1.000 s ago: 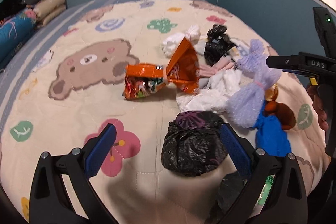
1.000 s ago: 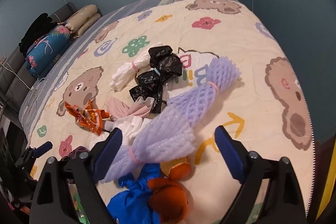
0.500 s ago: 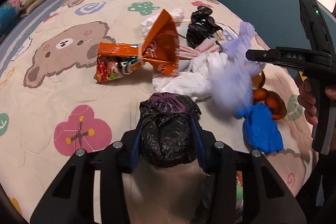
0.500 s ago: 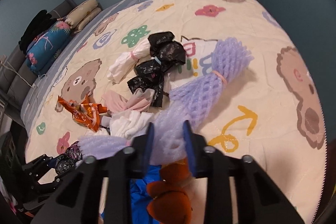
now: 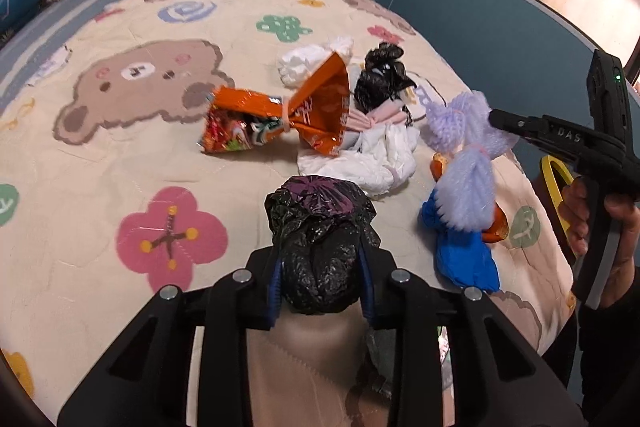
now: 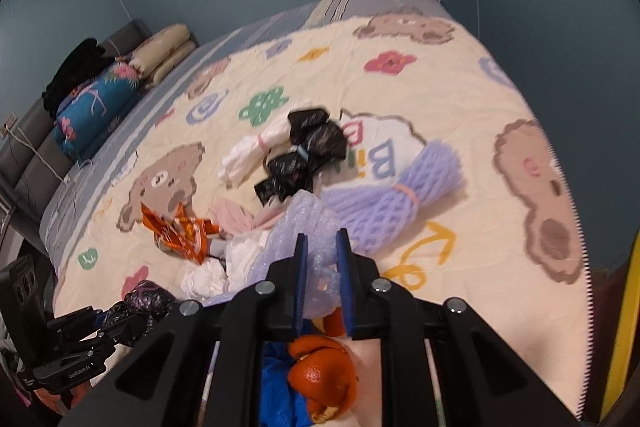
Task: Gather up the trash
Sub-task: 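Carry the black bag in left tool while right tool carries the net to the bin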
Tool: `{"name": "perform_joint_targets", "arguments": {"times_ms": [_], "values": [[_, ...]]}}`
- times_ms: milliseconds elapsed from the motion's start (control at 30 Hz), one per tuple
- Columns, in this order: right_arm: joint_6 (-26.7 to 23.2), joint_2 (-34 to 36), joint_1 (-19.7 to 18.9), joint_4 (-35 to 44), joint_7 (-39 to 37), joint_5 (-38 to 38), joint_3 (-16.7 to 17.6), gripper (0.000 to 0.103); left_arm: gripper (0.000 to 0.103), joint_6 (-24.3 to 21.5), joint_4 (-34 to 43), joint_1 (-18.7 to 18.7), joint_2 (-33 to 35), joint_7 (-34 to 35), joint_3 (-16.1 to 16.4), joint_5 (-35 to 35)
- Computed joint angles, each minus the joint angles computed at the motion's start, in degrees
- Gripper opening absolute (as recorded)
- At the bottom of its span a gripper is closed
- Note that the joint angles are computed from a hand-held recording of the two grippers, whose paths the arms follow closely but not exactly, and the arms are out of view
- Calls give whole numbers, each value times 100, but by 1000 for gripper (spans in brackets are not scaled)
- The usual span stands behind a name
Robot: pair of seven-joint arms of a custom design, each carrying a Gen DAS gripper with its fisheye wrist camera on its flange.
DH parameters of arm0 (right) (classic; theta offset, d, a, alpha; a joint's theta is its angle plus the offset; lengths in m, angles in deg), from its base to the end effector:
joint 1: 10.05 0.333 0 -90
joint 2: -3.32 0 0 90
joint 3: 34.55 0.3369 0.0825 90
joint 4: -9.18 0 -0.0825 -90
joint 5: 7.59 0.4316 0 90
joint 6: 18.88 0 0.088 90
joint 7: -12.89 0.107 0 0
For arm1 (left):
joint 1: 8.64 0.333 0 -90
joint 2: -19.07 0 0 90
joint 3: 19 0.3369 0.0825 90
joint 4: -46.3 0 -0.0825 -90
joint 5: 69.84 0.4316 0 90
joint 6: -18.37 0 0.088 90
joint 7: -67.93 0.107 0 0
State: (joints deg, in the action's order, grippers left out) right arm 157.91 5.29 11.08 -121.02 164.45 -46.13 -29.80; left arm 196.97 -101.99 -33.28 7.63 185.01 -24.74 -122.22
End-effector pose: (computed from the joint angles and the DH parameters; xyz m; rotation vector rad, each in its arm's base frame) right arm 0.5133 0.3054 0.4109 -1.7134 1.6572 -0.3848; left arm 0.4500 -0.1853 0.3780 -1.8407 2.0386 -1.0129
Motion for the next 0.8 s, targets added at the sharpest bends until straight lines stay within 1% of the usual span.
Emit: {"name": "perform_joint_targets", "arguments": {"times_ms": [33,133,200,300,400,600,700,800], "values": [[25,-57,-4,-38,42,-36,-13,14,28,36,-54,19,-74,-37,-29,25],[51,-297,-96,-151,719,-736,0,14,27,121,-182,-37,-265,-84,25,88],[43,-464,-229,-234,1098,-1128,95,13,27,194,-297,68,-419,-336,-77,337],[59,-697,-434,-374,1414,-1423,261,14,27,277,-421,-95,-623,-496,81,501],[98,-959,-660,-558,1614,-1589,434,14,27,319,-532,-86,-825,-743,52,769],[247,-1497,-1134,-1009,1718,-1598,767,14,27,267,-672,60,-1198,-1276,-164,1313],[314,-1719,-1215,-1250,1434,-1254,771,14,27,186,-631,110,-1272,-1499,-273,1622],[463,-1884,-1067,-1492,1057,-775,546,14,27,141,-557,217,-1284,-1762,-455,1954]]}}
